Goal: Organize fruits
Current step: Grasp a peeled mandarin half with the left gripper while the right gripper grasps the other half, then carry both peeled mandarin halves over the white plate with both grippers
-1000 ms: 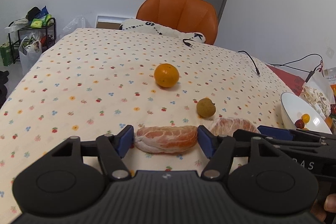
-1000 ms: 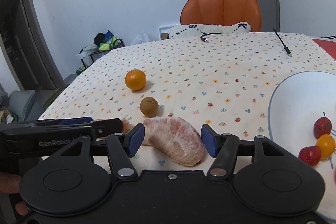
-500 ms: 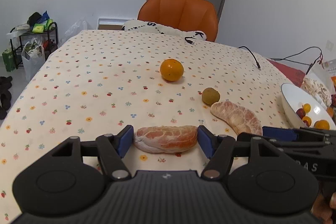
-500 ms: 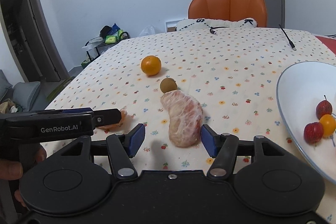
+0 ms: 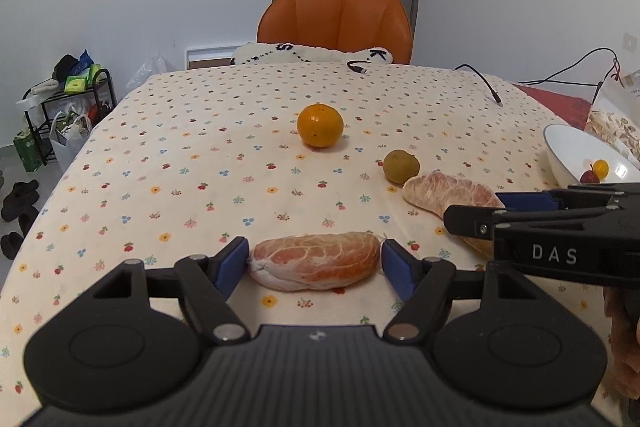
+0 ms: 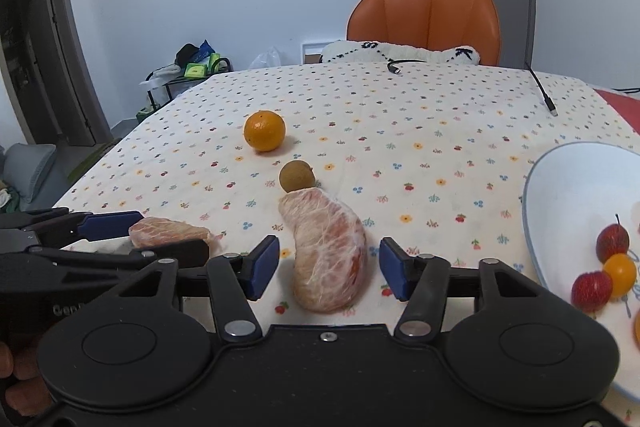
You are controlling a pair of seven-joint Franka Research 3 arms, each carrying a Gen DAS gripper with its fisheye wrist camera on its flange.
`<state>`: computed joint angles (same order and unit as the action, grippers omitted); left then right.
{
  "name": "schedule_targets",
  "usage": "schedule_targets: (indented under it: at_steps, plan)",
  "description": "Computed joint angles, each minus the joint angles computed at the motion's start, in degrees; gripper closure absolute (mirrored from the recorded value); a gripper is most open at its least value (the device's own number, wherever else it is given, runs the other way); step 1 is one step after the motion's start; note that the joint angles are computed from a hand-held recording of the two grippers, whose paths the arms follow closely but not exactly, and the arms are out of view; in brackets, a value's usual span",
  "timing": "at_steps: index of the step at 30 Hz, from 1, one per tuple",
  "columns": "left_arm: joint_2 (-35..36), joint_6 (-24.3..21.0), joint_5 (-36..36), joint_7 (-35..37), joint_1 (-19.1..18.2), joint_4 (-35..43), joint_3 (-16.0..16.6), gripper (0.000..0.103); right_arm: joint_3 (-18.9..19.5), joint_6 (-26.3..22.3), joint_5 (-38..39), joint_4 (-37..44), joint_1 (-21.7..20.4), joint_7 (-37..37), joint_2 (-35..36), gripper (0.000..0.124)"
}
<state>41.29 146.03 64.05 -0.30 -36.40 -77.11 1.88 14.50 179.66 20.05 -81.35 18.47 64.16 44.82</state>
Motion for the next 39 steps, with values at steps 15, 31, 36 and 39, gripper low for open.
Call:
schedule_targets:
  at_steps: [15,31,36,39]
  plan:
    - [-3.06,1.64,2.72,-5.09,0.10,-3.69,0.26,0.038,-8.83,1.47,-4.64,-0.12,6.99,3.49,-0.10,0.086]
    - [-1.39,3.44,5.50,-4.58,-0.62,1.53,-0.23,0.039,0.26,9.77,-4.01,-9.65,-1.52,3.57,-5.93,0.087]
    - [0.80,3.98,4.59,-2.79,-1.38,5.53,0.24,0.038,1.36,12.24,-4.66,-11.94,-3.35,5.02,-7.39,0.087]
    - [2.58,4.71,3.17,-0.85,-1.75,8.52,0.50,0.038,1.61,13.64,-5.21,-13.56,-4.36,6.40,-8.44,0.087]
